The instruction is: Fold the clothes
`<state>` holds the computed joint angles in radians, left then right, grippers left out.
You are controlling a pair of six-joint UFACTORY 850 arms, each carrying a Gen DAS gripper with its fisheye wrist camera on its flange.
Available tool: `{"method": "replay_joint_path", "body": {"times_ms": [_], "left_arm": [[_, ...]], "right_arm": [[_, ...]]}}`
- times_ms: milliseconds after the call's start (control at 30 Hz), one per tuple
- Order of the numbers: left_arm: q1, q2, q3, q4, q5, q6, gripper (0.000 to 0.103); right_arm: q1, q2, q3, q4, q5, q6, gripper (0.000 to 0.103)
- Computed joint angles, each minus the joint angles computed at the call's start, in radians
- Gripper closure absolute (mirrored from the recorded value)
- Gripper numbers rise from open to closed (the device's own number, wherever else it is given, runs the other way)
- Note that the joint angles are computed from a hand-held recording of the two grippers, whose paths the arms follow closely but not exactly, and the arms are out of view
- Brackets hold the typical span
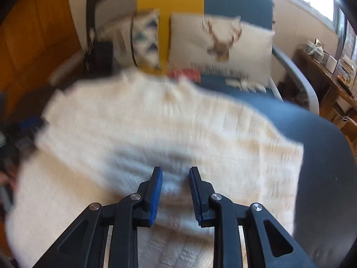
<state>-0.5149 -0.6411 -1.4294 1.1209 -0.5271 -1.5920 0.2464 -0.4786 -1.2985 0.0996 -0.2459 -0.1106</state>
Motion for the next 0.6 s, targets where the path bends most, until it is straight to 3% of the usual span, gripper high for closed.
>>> {"method": "replay_joint_path", "body": {"times_ms": [100, 200, 267, 400, 500, 600], "left_arm": [[0.001, 0.023, 0.012, 0.009, -0.010, -0.030, 0.047], [-0.014, 0.042, 0.014, 0.118, 0.010, -0.106, 0.047], [-0.021, 0.038, -0.008, 0.165, 0.026, -0.128, 0.047], [-0.022, -0.070, -0.165, 0.015, -0.022, 0.094, 0.047], [0.001, -0.165, -0.292, -0.197, -0.108, 0.298, 0.047], [0.036, -0.138, -0.242, -0.254, -0.019, 0.280, 0.037]], "right_arm": [[0.007, 0.021, 0.046, -0.063, 0.087, 0.082, 0.079], [-0.014, 0.024, 0.004, 0.207, 0.037, -0.143, 0.079], [-0.019, 0.011, -0.026, 0.287, 0.054, -0.224, 0.078], [-0.021, -0.057, -0.126, 0.360, 0.029, -0.272, 0.078], [-0.016, -0.114, -0.179, 0.256, -0.005, -0.175, 0.078], [-0.017, -0.122, -0.163, 0.283, 0.020, -0.209, 0.078]]}}
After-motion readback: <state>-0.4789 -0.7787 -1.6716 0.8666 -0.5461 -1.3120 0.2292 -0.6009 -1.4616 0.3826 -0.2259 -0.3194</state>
